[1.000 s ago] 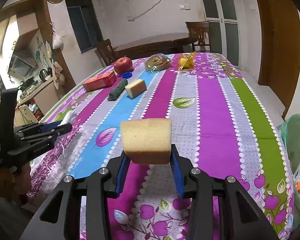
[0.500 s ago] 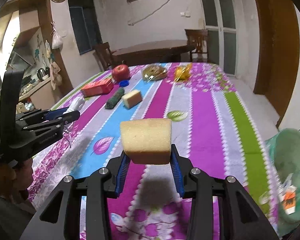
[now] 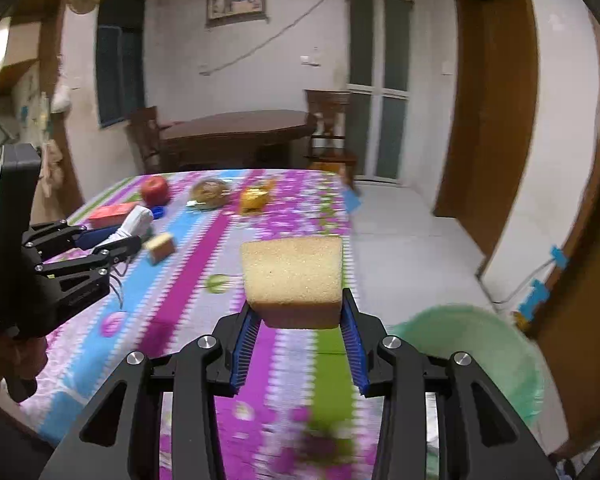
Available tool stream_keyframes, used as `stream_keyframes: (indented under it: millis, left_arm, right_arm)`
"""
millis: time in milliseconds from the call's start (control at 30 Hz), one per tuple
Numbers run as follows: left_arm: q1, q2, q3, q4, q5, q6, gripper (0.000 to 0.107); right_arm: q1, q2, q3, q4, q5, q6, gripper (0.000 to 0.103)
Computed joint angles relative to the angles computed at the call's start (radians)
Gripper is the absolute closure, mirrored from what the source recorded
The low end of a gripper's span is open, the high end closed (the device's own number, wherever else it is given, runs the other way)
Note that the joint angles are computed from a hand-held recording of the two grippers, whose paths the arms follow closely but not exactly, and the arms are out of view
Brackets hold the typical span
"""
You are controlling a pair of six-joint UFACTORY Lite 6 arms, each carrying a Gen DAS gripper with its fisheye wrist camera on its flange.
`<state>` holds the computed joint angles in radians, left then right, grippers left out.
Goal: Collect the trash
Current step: 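Carry the mask and sponge with both tools over the green bin, then open both tools to drop the mask and sponge into the bin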
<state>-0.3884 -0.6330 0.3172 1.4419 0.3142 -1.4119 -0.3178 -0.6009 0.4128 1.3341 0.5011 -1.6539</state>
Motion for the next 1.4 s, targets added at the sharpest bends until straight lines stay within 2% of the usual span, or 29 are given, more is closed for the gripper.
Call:
stream_keyframes:
  millis: [133, 233, 500, 833, 967, 1167, 1400]
  left_arm:
    - [-0.178, 0.175, 0.106, 0.14, 0.102, -0.212, 0.082]
    - [-0.294, 0.307, 0.192, 0.184, 0.17, -0.297, 0.082]
    - [-0.447, 0.605, 0.417, 0.211, 0.214, -0.359, 0.082]
    - [-0.533, 0.893, 0.697, 0.146, 0.142, -0.24, 0.082]
    - [-0.534, 0.99, 0.799, 0.097, 0.065, -0.149, 0.082]
    - [-0.532, 1.128, 0.935, -0.01, -0.011, -0.007, 0.082]
    - [-0.546, 1.214, 1.014, -0.081, -0.041, 0.111, 0.082]
  right_arm:
    - [-0.203, 0.084, 0.074, -0.035, 0.095, -0.072, 0.062]
    - [-0.364, 0.189, 0.154, -0.053, 0.166, -0.139, 0.062]
    - [-0.607, 0.469, 0.356, -0.078, 0.24, -0.241, 0.062]
    - [-0.723, 0.709, 0.547, -0.134, 0.231, -0.229, 0.062]
    - [-0.761, 0.789, 0.615, -0.167, 0.23, -0.209, 0.062]
    - [-0.796, 0.878, 0.686, -0.211, 0.226, -0.175, 0.062]
    - [-0.783, 0.918, 0.712, -0.262, 0.208, -0.134, 0.062]
